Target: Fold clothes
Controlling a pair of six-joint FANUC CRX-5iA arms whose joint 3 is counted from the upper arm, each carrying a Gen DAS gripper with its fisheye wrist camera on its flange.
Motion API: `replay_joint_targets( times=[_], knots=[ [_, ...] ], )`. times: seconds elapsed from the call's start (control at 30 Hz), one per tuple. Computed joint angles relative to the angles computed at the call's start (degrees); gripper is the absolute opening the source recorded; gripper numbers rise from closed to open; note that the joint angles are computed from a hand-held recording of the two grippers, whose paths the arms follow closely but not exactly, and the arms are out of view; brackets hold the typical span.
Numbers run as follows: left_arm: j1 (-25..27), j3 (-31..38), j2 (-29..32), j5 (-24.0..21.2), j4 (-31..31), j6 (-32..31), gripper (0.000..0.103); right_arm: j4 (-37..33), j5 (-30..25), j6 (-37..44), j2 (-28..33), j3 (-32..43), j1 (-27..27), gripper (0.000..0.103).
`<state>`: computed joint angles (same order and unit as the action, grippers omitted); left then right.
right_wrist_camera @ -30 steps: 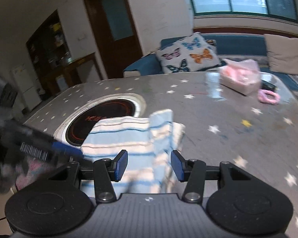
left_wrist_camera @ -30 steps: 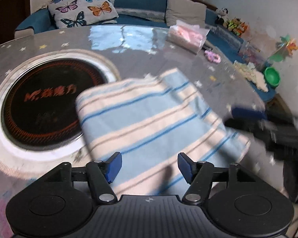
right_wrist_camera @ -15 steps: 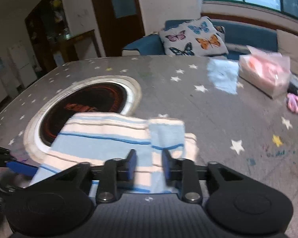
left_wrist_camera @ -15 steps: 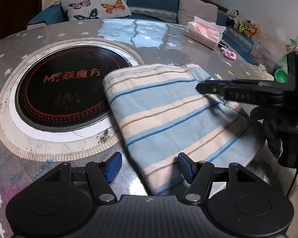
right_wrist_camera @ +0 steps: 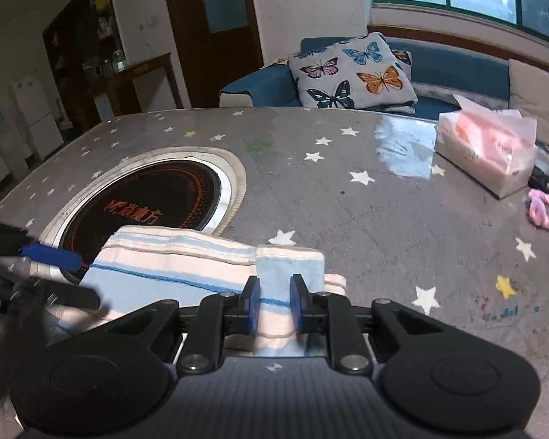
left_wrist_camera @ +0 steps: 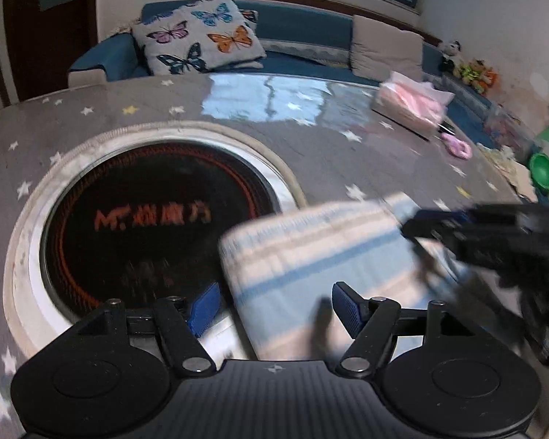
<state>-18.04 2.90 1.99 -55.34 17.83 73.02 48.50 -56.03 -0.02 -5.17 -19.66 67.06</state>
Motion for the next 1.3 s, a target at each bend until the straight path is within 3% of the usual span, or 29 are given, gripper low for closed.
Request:
replay_joint_targets(
  times=[0.2, 0.5, 0.77, 0.87, 0.97, 1.13, 1.3],
  knots=[
    [-0.8, 3.9, 3.1, 0.3, -6.7, 5.4, 0.071, 0.1, 0.5, 0.0, -0.5, -0.7, 0.0, 0.017],
    [-1.7, 5.9, 3.5, 0.3, -11.6, 7.6, 0.072, 0.0, -0.4, 1.3, -0.3, -0.1, 0.1, 0.02],
    [-4.4, 6.5, 4.7, 3.2, -3.5, 0.6, 0.07, 1.7, 0.3, 2.8, -0.2, 0.5, -0.3, 0.02],
    [-5.0, 7.0, 6.3, 3.8, -0.3, -1.5, 0.062, -0.7, 0.5, 3.8, 0.5, 0.9, -1.1, 0.02],
    [-5.6, 8.0, 7.9, 3.4, 0.6, -1.3, 0.054, 0.6, 1.4, 1.1, -0.6, -0.7, -1.0, 0.019],
    [-6.7, 10.2, 10.3, 1.6, -1.5, -0.8, 0.055, -0.4, 0.5, 2.6, -1.5, -1.2, 0.0, 0.019],
    [-6.2, 7.4, 7.8, 2.6, 0.4, -3.1, 0.056, 1.8, -0.7, -0.4, -4.3, -3.1, 2.4, 0.02]
  ],
)
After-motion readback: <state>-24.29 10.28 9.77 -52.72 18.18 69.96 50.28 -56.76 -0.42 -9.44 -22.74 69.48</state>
